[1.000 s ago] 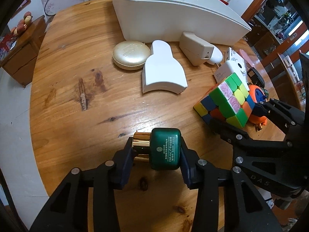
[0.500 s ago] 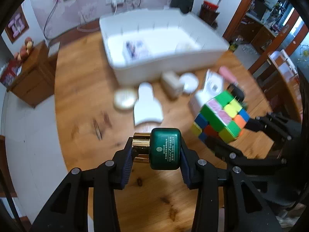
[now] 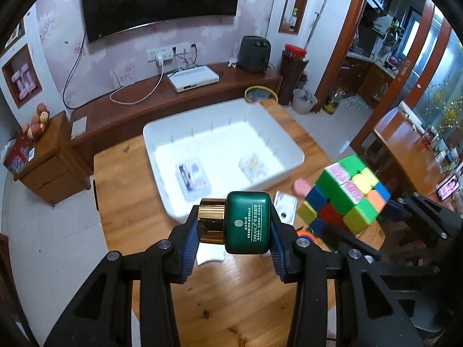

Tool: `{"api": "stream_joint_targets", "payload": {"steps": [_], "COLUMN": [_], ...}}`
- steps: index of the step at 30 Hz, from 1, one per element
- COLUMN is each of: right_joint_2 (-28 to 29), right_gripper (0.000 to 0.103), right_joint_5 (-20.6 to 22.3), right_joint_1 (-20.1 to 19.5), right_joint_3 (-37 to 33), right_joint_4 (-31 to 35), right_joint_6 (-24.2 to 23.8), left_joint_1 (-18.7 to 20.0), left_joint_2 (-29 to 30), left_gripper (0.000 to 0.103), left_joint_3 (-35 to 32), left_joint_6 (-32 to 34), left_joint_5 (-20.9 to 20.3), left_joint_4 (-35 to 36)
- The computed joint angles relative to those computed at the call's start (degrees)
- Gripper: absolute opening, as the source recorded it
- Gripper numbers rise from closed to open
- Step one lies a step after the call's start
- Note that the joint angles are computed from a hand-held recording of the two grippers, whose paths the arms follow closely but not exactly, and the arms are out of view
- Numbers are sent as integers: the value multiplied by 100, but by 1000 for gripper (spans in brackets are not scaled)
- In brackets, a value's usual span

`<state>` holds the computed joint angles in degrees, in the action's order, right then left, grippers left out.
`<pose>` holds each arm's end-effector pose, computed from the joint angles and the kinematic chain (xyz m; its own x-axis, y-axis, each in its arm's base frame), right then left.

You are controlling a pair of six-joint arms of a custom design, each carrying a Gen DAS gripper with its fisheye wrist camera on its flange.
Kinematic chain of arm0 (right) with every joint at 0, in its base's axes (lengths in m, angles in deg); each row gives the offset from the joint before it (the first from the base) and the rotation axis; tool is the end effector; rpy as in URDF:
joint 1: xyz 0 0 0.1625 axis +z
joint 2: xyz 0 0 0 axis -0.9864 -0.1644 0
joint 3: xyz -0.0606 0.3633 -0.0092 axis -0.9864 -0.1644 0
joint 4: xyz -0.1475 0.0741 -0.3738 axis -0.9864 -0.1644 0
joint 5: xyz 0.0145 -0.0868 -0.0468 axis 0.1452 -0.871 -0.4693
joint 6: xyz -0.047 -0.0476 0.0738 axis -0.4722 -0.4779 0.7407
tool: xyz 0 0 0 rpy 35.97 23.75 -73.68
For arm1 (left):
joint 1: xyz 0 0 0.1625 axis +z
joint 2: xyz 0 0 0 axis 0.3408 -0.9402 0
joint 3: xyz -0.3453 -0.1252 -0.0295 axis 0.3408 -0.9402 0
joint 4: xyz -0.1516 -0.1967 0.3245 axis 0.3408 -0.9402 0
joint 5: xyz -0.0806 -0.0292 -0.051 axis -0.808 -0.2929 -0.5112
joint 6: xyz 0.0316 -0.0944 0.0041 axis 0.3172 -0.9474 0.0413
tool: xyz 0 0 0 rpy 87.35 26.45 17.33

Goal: Organize rigid objects
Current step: 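Carry the jar and the Rubik's cube over the white bin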

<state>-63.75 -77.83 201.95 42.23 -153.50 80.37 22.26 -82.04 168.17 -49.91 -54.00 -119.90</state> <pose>0.3239 -0.4093 0.1507 -0.7302 -0.1636 0.6633 -0.5074 0.7800 -0.3662 -0.2552 -0.4953 0.2627 -0.7420 0.3331 -0.5818 0.5453 0.8047 -0.2349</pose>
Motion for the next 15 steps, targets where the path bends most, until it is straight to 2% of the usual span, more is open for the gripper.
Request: {"api": "stream_joint_targets", "payload": {"steps": [5,9,15], "right_joint_2": [12,109,409], "right_gripper": [56,56,56], "right_joint_5": [-223,-352,-140], "right_joint_1": [165,199,-70], "right_joint_3": [-472,-980,-1910], "right_joint_4": [80,-10,109], "right_joint_6": [-135,-485,-862], "left_joint_1": [22,56,242], "left_joint_2": [343,670,1301], "left_gripper": [46,46,46], "left_joint_3": [-564,-1063,-1794], "left_joint_6": [118,142,-16], "left_joint_5": [121,189,460], "left_joint_4": [-61,-219,-352]}}
